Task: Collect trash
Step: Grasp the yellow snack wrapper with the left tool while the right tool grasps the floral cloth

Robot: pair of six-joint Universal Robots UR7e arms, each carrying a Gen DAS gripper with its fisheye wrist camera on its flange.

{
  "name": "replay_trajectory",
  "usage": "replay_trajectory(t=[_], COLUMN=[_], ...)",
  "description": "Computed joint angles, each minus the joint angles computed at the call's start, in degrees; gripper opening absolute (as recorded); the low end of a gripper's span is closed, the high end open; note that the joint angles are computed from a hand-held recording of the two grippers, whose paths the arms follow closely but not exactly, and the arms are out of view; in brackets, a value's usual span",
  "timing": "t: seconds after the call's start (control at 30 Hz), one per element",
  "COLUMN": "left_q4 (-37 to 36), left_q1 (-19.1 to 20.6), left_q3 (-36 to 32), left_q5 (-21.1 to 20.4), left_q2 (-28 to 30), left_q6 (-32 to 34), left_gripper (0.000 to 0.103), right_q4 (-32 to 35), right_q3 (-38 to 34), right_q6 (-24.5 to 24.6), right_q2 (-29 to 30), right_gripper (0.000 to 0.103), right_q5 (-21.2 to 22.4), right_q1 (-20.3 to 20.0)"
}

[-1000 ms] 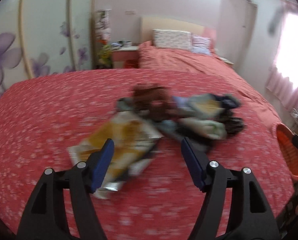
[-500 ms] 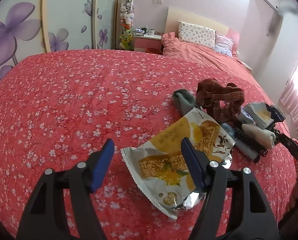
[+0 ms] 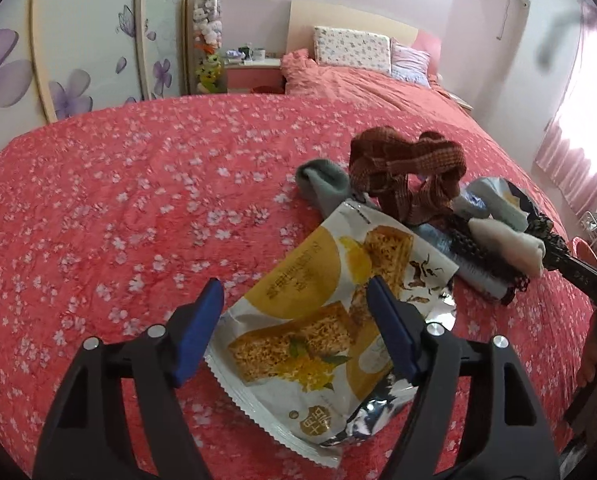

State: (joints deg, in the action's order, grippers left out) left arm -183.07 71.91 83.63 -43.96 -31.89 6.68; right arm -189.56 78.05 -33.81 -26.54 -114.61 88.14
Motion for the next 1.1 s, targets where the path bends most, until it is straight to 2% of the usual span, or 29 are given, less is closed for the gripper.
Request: replay_trajectory(t=[0.2, 0.33, 0.47, 0.53, 0.57, 0.6, 0.67, 0.87, 1.1], left_q4=[2.23, 2.92, 1.86, 1.68, 2.06, 2.17, 1.28, -4.85, -6.86], left_q1=[0.09, -0.26, -0.84, -1.04, -1.11, -1.24, -1.70, -4.04, -7.30], left_q3=[1.07, 2.70, 3.34, 3.31, 3.24, 3.22, 3.52, 7.02, 9.78], left_q5=[-1.83, -4.09, -4.08, -4.71, -5.32, -5.50, -5.62, -3.71, -0.83], left_q2=[-0.33, -0.83, -0.05, 0.35, 0.47, 0.65, 1.09, 0.05, -2.63], left_q6=[-4.37, -6.29, -5.35, -5.37, -5.57, -5.65, -5.54, -2.78, -2.32], left_gripper=[0.057, 0.054, 0.058, 0.048, 0.033, 0.023, 0.015, 0.011, 0.011], right_q4=[-2.76, -4.05, -4.63, -4.77, -5.06, -5.33, -5.78, -8.52, -12.05], right_q3=[3.91, 4.96, 6.66, 7.07, 7.44, 7.87, 8.84, 12.24, 16.24], right_q6=[0.09, -0.61, -0.71, -1.05, -1.33, -1.52, -1.74, -2.81, -3.65], right_q2=[-2.36, -3.08, -4.17, -4.49, -4.67, -4.92, -5.60, -8.26, -11.80], right_gripper=[0.011, 0.011, 0.011, 0.011, 0.011, 0.011, 0.011, 0.011, 0.011], right_q5=[0.62, 0.73, 0.78, 0.60, 0.49, 0.45, 0.63, 2.24, 5.87], right_q1=[-0.62, -0.90, -1.13, -1.16, -1.16, -1.20, -1.33, -1.53, -2.10])
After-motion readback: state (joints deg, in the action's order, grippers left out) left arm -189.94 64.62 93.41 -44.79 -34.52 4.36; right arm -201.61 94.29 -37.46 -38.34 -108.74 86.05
